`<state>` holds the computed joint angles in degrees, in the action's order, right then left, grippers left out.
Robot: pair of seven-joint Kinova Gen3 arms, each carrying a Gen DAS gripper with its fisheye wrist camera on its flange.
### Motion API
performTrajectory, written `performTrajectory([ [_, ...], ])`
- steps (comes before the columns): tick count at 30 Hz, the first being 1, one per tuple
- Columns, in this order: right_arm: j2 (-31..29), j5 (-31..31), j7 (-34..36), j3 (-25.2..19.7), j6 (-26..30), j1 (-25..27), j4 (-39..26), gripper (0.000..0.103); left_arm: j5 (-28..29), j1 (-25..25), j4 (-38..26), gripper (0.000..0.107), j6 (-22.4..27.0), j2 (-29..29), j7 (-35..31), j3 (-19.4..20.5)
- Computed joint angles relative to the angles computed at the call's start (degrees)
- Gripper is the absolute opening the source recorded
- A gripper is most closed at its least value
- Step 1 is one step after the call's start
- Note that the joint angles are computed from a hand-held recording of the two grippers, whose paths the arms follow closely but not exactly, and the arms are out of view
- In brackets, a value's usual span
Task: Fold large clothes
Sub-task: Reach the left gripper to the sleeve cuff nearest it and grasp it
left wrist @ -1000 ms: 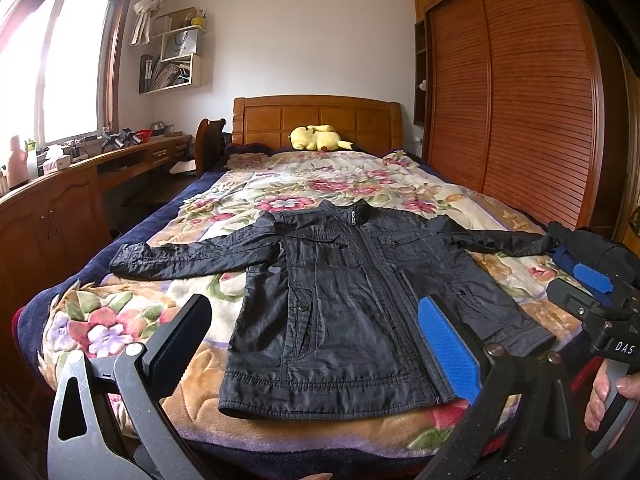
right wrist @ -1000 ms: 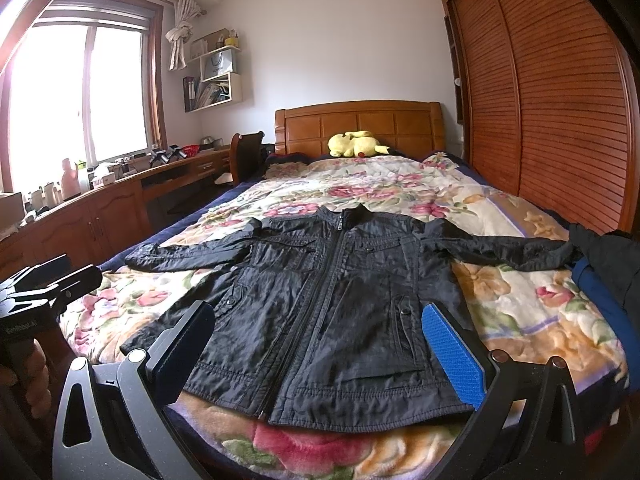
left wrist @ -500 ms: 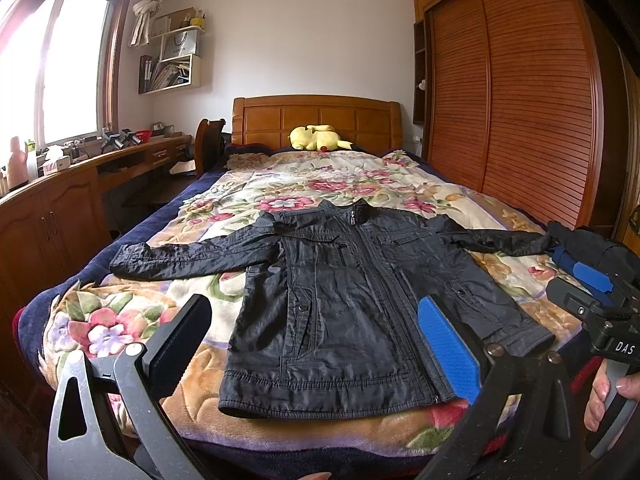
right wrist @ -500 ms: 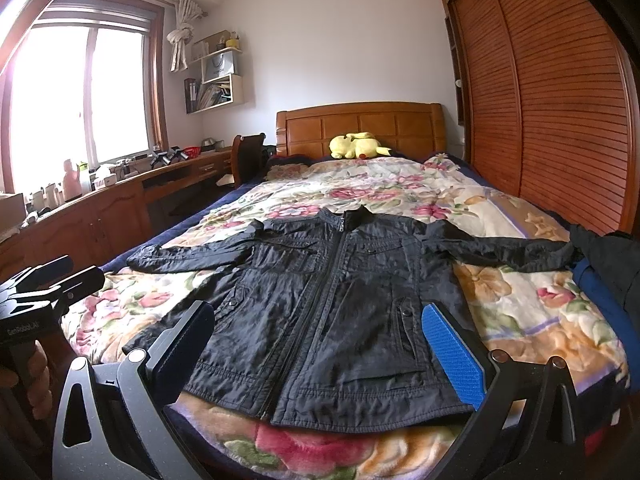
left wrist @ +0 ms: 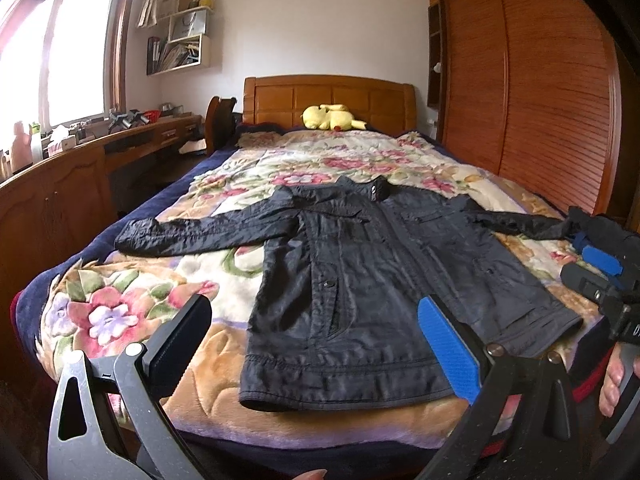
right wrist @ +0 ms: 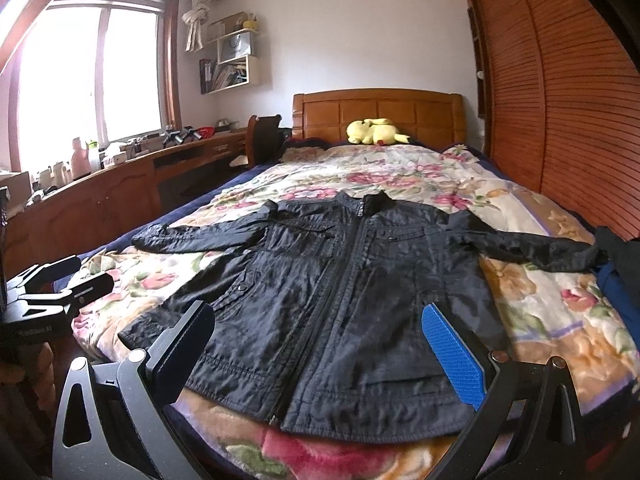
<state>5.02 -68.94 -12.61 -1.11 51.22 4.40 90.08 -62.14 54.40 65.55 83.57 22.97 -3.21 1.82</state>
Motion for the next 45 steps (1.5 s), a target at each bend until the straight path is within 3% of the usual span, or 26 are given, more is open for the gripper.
performTrajectory([
  [17, 7.84, 6.34, -3.73, -6.29, -1.07, -2.88, -9.38, 0.103, 1.94, -9.99, 15.79, 0.103, -10.23, -8.57, 3.53, 3.08],
  [24, 10.77, 13.84, -7.85, -8.63, -3.06, -5.55, -12.87, 0.103, 3.28, -16.59, 21.76, 0.103, -14.3, -14.02, 2.94, 5.41],
  [28, 12.3, 18.54, -10.7, -9.84, -3.64, -7.12, -14.97, 0.103, 5.1, -21.05, 24.35, 0.103, -15.05, -16.83, 0.94, 6.18],
  [36, 17.49, 24.86, -17.13, -12.11, 0.62, -9.19, -23.26, 0.103, 9.8, -33.11, 32.17, 0.103, -23.6, -21.95, -2.36, 5.39],
  [40, 19.92, 27.94, -18.49, -13.14, -0.15, -11.01, -26.13, 0.103, 12.48, -38.82, 34.34, 0.103, -27.72, -22.33, -4.98, 3.94],
  [45, 25.26, 34.37, -25.26, -12.58, 5.25, -15.14, -35.19, 0.103, 16.46, -44.92, 34.89, 0.103, -32.61, -22.08, -10.55, 1.88],
])
